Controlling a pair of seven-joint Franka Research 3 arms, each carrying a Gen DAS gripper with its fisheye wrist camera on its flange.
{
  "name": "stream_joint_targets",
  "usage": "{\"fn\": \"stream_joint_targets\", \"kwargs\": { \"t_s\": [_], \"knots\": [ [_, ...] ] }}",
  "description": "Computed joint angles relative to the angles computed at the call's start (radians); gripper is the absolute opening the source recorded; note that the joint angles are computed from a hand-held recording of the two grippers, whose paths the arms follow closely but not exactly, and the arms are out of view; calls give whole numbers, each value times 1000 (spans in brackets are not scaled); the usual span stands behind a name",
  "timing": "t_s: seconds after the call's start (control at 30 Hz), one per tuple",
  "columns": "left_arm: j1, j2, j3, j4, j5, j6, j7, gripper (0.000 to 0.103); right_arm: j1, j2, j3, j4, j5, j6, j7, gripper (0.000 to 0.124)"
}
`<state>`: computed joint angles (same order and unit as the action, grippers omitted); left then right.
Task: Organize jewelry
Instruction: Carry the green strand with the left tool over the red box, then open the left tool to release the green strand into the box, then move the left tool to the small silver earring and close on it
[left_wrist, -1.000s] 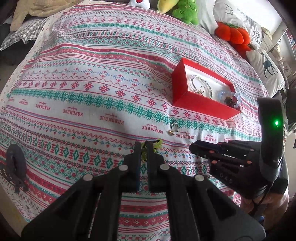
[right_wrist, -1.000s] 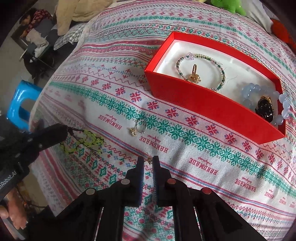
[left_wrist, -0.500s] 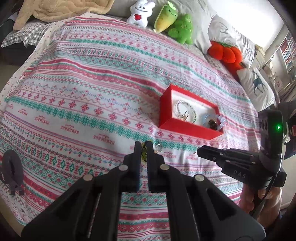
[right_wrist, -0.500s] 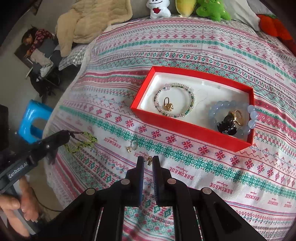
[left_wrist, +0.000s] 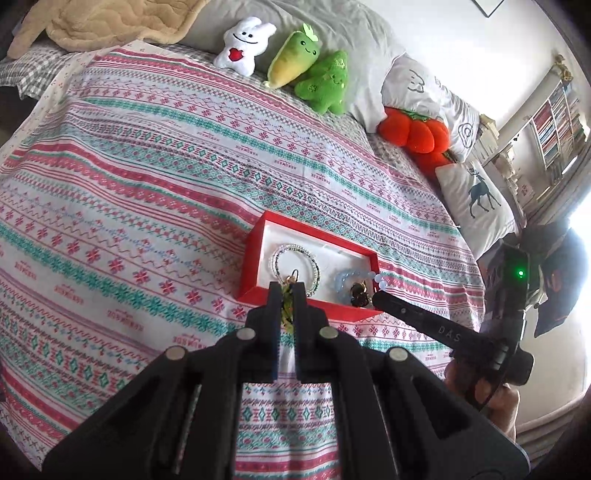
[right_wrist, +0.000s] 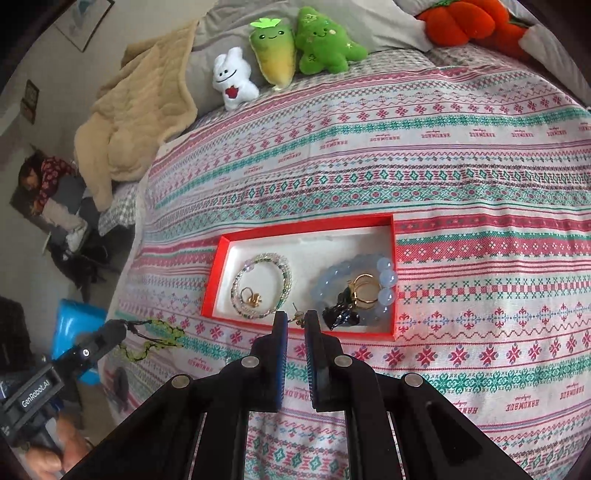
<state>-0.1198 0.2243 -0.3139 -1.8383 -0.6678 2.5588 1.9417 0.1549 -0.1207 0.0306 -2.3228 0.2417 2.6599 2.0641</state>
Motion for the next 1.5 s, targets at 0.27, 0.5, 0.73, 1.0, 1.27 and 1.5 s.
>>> {"fn": "stream_joint_targets", "kwargs": {
  "t_s": [0.27, 0.5, 0.73, 1.0, 1.27, 1.5],
  "knots": [
    [3, 93, -37, 86, -8, 26, -55, 6, 3, 48, 4, 13, -20, 48, 32, 10],
    [4, 171, -75, 150, -20, 61, -99, 6, 5, 89, 1, 31, -98, 53, 103, 10],
    [15, 217, -117, 185, -8, 82, -114, 8, 16, 111, -3, 60, -159, 52, 102, 23],
    [18, 157, -94, 123, 79, 94, -144, 17, 1, 68, -14, 24, -187, 52, 171, 23],
    [15, 70, -25, 22, 189, 52, -212, 29, -24, 1, 5, 3, -216, 40, 187, 37],
    [-7, 87, 28, 29, 320, -131, -250, 34, -7, 1, 29, 44, -250, -59, 159, 42]
  ]
}}
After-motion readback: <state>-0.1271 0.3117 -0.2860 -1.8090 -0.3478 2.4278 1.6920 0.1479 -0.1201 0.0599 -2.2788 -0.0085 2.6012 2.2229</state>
